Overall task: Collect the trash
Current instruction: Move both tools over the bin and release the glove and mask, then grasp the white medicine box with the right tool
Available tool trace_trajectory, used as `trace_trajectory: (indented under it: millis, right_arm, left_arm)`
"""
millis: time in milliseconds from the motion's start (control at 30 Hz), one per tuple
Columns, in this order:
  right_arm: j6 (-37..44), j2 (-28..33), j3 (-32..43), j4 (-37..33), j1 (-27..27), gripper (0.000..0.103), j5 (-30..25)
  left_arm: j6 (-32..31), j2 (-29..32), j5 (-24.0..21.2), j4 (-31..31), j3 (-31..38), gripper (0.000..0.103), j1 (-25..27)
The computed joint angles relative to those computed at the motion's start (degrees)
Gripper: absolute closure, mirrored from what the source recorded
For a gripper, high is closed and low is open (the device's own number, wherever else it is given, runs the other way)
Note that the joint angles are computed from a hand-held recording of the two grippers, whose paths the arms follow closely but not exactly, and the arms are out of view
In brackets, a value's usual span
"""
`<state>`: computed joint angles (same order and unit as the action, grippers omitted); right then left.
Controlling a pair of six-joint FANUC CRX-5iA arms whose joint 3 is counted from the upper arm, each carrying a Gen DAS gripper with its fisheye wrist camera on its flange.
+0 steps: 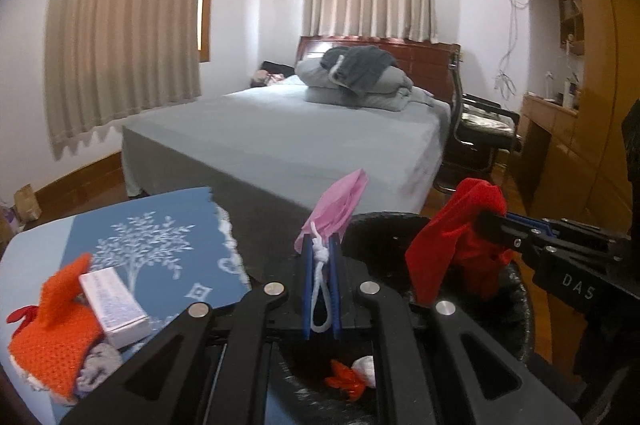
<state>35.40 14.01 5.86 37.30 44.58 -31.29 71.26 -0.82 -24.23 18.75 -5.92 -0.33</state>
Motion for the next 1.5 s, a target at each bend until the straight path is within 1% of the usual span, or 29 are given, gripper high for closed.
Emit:
trace_trajectory:
  millis: [67, 133, 200, 233, 267, 300, 367, 400, 500, 567, 600, 667, 700, 800, 867, 900, 1067, 1267, 1400, 1500]
  right_arm:
    - [-1.4, -0.4, -1.2, 1.0, -0.5, 0.086, 0.0]
    - [-2.8, -0.7, -2.2, 1.9, -0.8, 0.086, -0.4]
    - [-3.7, -0.8, -2.7, 2.5, -1.3, 0.082, -1.0]
    - [-4.1, -0.8, -3.0, 2.8, -1.4, 0.075, -1.1]
    - [-4.6, -1.0, -3.5, 3.1, -1.6, 0.069, -1.0]
    - [-5.4, -1.2, -4.0, 3.7, -1.7, 0.067, -1.0]
    - [-5.5, -1.2, -4.2, 3.8, -2.1, 0.057, -1.1]
    - [-6.1, -1.2, -4.4, 4.3, -2.2, 0.054, -1.1]
    - [-8.0, -1.3, -5.1, 6.1, -2.2, 0.039, -0.9]
    - [-10.7, -1.4, -5.8, 8.7, -2.0, 0.020, -1.0]
    - [-12.6, -1.7, -6.5, 10.7, -2.0, 0.017, -0.7]
    - [-14.2, -1.8, -7.0, 12.3, -2.1, 0.010, -0.2]
    - [-14.2, -1.8, -6.8, 12.2, -2.1, 0.009, -0.2]
    - [-13.9, -1.3, -6.0, 11.5, -1.8, 0.007, 0.0]
    - [-13.1, -1.0, -5.4, 10.9, -1.5, 0.007, 0.1]
    - [-12.5, -0.8, -5.0, 10.4, -1.3, 0.007, 0.2]
    - [-8.4, 1.5, -1.0, 6.8, 0.3, 0.007, -0.2]
    - [-3.2, 4.6, 4.0, 2.9, 2.3, 0.007, 0.1]
    - [2.5, 7.9, 9.4, -1.8, 3.8, 0.007, -0.6]
    - [6.9, 10.2, 13.7, -5.6, 4.7, 0.007, -1.4]
  left_arm:
    - [0.0, 0.9, -0.4, 0.2, 0.8, 0.095, -0.7]
    - [-1.9, 1.7, -0.6, 2.1, 0.9, 0.095, -1.3]
    - [-3.3, 2.1, -0.9, 3.2, 0.8, 0.091, -1.7]
    - [-4.5, 2.1, -0.9, 4.3, 0.4, 0.088, -1.8]
    - [-5.3, 2.4, -1.7, 4.7, 0.6, 0.082, -1.9]
    - [-5.1, 2.3, -1.8, 4.4, 0.4, 0.076, -2.0]
    - [-4.8, 2.2, -2.2, 4.0, 0.3, 0.068, -1.9]
    - [-4.3, 2.3, -2.3, 3.7, 0.4, 0.063, -1.9]
    - [-2.8, 1.9, -2.7, 2.7, 0.3, 0.059, -1.6]
    - [-1.8, 1.3, -2.2, 1.7, 0.0, 0.052, -1.2]
    - [-1.5, 1.0, -2.0, 1.3, -0.2, 0.051, -1.0]
    - [0.5, -0.1, -1.4, -0.9, -0.6, 0.043, -0.3]
    - [1.5, -0.5, -1.2, -1.9, -0.7, 0.041, -0.1]
    - [5.3, -2.0, -1.0, -5.3, -0.9, 0.030, 1.4]
    - [8.4, -3.0, -1.1, -8.3, -0.9, 0.027, 2.5]
    - [8.9, -3.3, -1.1, -9.0, -0.9, 0.025, 2.9]
    - [14.9, -5.7, -2.0, -15.5, -1.2, 0.022, 5.4]
    - [21.1, -7.9, -3.7, -22.2, -1.5, 0.021, 8.1]
    - [24.0, -9.0, -4.7, -25.2, -1.7, 0.021, 10.1]
    - [24.9, -9.5, -5.0, -25.9, -2.2, 0.021, 11.7]
